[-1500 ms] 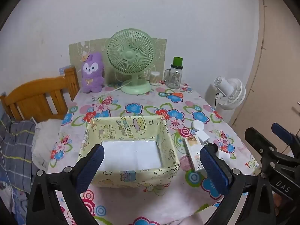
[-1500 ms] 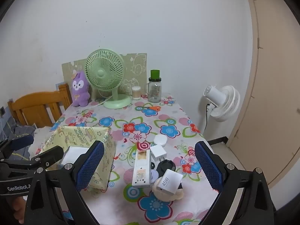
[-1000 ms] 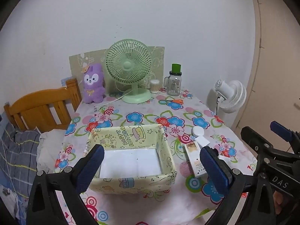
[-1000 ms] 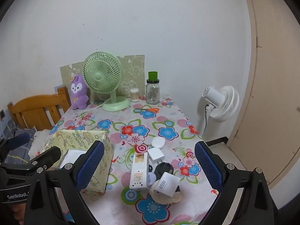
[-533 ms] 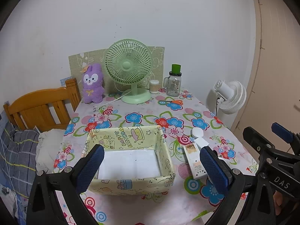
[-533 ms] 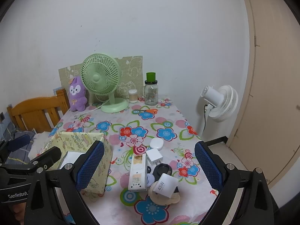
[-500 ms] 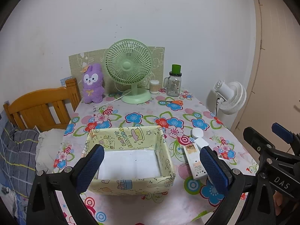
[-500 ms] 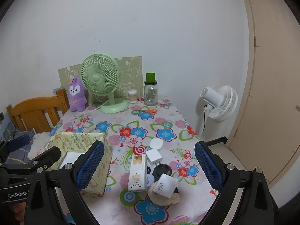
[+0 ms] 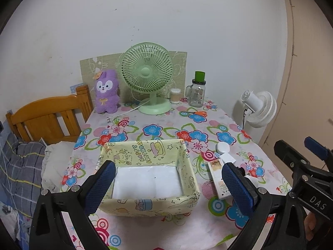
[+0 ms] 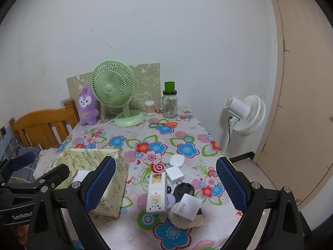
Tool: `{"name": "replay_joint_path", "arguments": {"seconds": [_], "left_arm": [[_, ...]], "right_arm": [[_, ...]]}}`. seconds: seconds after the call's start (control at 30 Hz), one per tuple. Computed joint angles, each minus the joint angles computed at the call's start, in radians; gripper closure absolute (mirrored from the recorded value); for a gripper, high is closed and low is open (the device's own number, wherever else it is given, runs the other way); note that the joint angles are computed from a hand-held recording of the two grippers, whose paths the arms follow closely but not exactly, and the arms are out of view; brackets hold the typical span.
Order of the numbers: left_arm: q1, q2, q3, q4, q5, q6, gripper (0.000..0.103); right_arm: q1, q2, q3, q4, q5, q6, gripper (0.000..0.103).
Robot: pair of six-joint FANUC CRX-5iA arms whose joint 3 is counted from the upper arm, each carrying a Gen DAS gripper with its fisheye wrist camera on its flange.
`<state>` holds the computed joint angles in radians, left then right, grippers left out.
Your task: Organize rigid objects
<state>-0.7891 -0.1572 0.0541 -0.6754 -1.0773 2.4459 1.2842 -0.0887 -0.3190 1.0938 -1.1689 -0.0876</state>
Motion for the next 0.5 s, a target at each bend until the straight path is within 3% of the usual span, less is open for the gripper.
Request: {"name": "replay_joint_path", "arguments": {"seconds": [0.5], "left_arm": [[0.003,0.000,-0.002,0.000,-0.003,0.003,0.000]], "right_arm": [[0.003,0.012,0.011,0.002,-0.003,0.000,0.004]]}}
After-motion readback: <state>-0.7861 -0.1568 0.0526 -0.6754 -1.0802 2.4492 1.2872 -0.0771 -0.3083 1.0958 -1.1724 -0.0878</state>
